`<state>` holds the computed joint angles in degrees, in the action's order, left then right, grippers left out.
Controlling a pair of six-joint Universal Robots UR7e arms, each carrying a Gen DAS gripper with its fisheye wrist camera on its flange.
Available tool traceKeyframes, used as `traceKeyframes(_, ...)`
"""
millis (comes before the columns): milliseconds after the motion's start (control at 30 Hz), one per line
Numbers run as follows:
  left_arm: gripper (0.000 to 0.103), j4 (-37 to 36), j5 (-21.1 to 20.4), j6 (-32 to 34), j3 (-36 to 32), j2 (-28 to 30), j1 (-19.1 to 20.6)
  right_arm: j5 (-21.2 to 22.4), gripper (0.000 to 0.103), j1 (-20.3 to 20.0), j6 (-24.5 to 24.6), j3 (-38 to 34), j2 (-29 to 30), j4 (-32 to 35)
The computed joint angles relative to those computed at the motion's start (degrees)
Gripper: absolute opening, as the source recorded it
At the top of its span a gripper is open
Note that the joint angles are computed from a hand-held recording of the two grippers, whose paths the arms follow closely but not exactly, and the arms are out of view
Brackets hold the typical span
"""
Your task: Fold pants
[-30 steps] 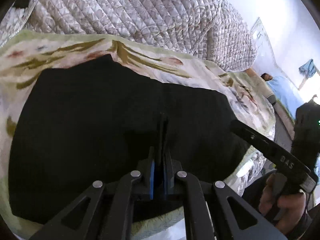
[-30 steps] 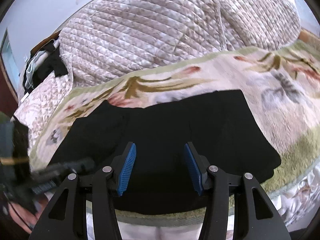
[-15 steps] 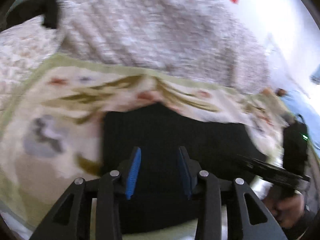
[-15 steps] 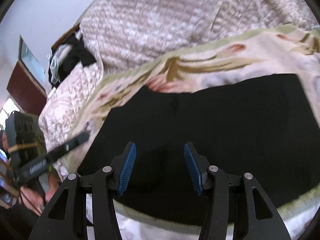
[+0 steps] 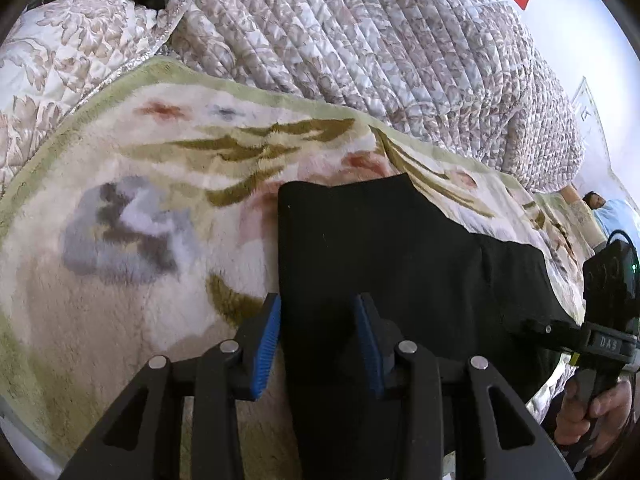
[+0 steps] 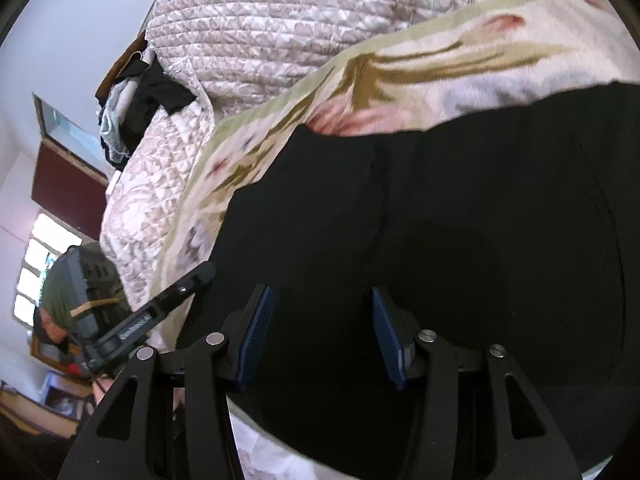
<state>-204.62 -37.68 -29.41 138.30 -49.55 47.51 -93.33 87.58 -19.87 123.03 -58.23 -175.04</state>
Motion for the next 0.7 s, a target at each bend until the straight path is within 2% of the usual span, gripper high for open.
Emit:
traceKeyframes(33, 0.041, -0.1, 0.0, 0.0, 0.0, 0.1, 0.1, -0.3, 0.046, 0.1, 0.3, -0.4, 0.2, 0.5)
traceKeyframes(100, 0.041, 0.1, -0.1, 0.1, -0.3, 0.1, 0.3, -0.5, 0.029, 0.1, 1.3, -2.0, 0.9, 2.4)
traceKeyframes(133, 0.041, 0.1, -0.1, 0.2, -0.3, 0.1, 0.3, -0.3, 0.012, -0.2, 1.8, -2.5, 1.2, 3.2)
traceKeyframes(167, 0.041, 0.1, -0.1, 0.2, -0.3, 0.0, 0.3, -0.1, 0.005, -0.5, 2.6, -2.9, 1.5, 3.4)
traceKeyframes(233, 0.041, 0.0, 0.1, 0.0, -0.2, 0.1, 0.2, 2.7, 0.003, -1.7, 4.3, -2.3, 0.7, 3.2)
traceKeyframes(333, 0.041, -0.4, 0.7, -0.1, 0.4, -0.1, -0.1, 3.9, 0.002, -1.4, 3.2, 0.7, -1.3, -0.1)
traceKeyframes(433, 0.041, -0.1, 0.6, -0.4, 0.6, -0.3, 0.1, 2.4, 0.002, -1.9, 4.2, 2.4, -1.5, -1.8)
traceKeyframes(533, 0.041, -0.7, 0.5, 0.3, 0.8, -0.4, 0.1, 2.7, 0.002, -2.4, 3.9, 2.2, -1.1, -2.1)
traceKeyframes(600, 0.041, -1.1, 0.6, 0.8, 0.8, -0.5, -0.1, 0.3, 0.003, -1.4, 3.8, 1.9, -0.8, -3.4)
traceKeyframes(700, 0.041, -1.4, 1.3, 1.5, 0.8, -0.8, -0.9, -5.3, 0.007, 0.9, 2.4, 3.0, -0.4, -11.3)
